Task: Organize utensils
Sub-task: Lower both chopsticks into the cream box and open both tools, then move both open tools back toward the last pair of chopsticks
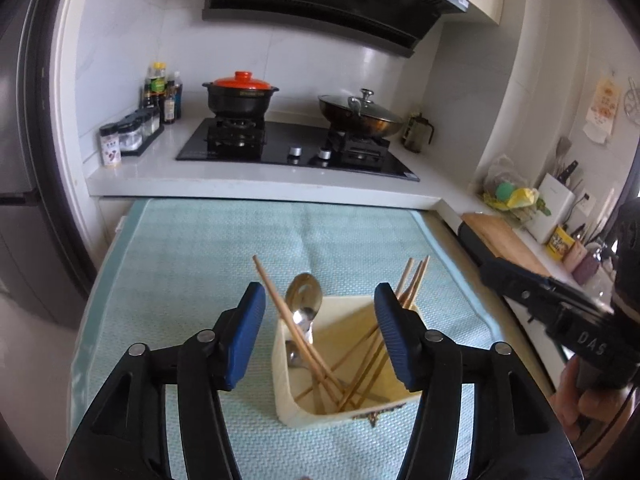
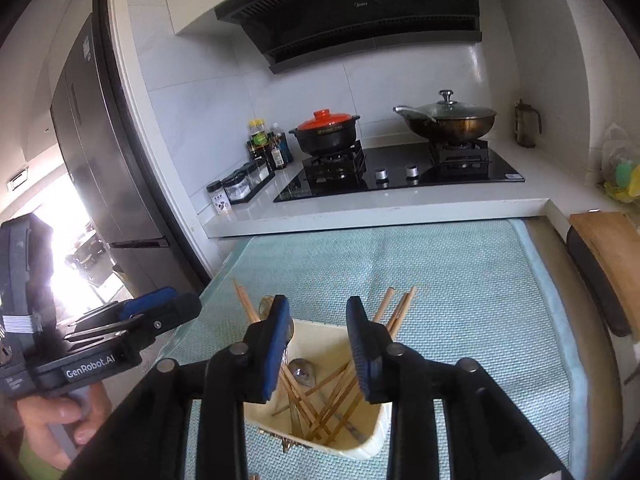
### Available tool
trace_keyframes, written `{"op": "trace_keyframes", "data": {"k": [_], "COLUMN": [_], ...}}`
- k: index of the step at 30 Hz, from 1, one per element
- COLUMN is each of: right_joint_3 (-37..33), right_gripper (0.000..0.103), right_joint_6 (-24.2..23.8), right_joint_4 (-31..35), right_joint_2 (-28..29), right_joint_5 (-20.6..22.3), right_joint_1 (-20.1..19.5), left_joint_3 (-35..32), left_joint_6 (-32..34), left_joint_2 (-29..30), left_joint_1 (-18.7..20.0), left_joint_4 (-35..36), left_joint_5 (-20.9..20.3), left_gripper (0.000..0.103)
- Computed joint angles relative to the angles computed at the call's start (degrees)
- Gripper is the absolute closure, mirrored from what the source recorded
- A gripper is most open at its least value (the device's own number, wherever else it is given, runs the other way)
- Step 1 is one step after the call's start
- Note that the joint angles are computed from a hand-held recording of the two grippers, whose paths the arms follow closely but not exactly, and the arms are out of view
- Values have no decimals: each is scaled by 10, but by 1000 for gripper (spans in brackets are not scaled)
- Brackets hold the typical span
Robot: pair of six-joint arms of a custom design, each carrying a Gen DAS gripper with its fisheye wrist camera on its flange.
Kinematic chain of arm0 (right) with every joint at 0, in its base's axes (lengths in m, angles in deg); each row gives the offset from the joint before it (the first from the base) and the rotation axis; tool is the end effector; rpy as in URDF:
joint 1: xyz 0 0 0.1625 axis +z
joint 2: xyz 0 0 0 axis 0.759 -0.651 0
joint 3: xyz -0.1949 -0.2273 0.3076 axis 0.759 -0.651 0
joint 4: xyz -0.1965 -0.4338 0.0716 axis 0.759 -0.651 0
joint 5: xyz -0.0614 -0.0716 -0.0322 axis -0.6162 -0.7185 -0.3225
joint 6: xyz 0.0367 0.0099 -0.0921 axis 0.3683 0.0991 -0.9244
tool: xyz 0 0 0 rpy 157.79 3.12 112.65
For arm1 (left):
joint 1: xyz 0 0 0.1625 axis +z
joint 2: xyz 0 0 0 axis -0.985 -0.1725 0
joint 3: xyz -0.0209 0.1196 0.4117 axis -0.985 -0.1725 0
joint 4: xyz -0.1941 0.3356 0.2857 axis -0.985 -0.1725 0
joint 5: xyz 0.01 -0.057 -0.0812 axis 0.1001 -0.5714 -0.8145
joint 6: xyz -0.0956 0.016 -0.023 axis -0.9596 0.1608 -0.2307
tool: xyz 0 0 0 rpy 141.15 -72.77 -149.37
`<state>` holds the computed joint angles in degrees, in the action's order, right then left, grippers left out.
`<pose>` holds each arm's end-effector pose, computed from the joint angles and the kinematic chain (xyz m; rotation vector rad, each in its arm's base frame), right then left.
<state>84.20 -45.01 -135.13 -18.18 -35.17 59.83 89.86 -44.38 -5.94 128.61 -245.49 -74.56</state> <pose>0.2784 -0.5110 0.1775 0.6370 -2.4300 1.1664 -0.2023 -0.5246 0.2489 0.6493 2.4416 -1.0718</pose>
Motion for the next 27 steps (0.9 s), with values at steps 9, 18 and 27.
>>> {"op": "trace_keyframes", "data": {"k": [9,18,27], "right_joint_3": [160,292,344], "right_gripper": [58,58,58], "right_joint_6": [-41,15,66], "right_joint_4": [-90,-182,-197], "right_joint_2": [-90,-50,-50], "right_joint_5": [-80,-165,-182], "right_joint_1": [55,87,98], "left_joint_3": [182,291,304], "left_joint_6": [-139,-448,-534], "left_joint_2": [-208,-372,-420], "left_joint_1": [-105,-223,-275], "left_joint_4": [186,492,618], "left_joint_5": [114,140,144], "left_gripper": [17,17,17]}}
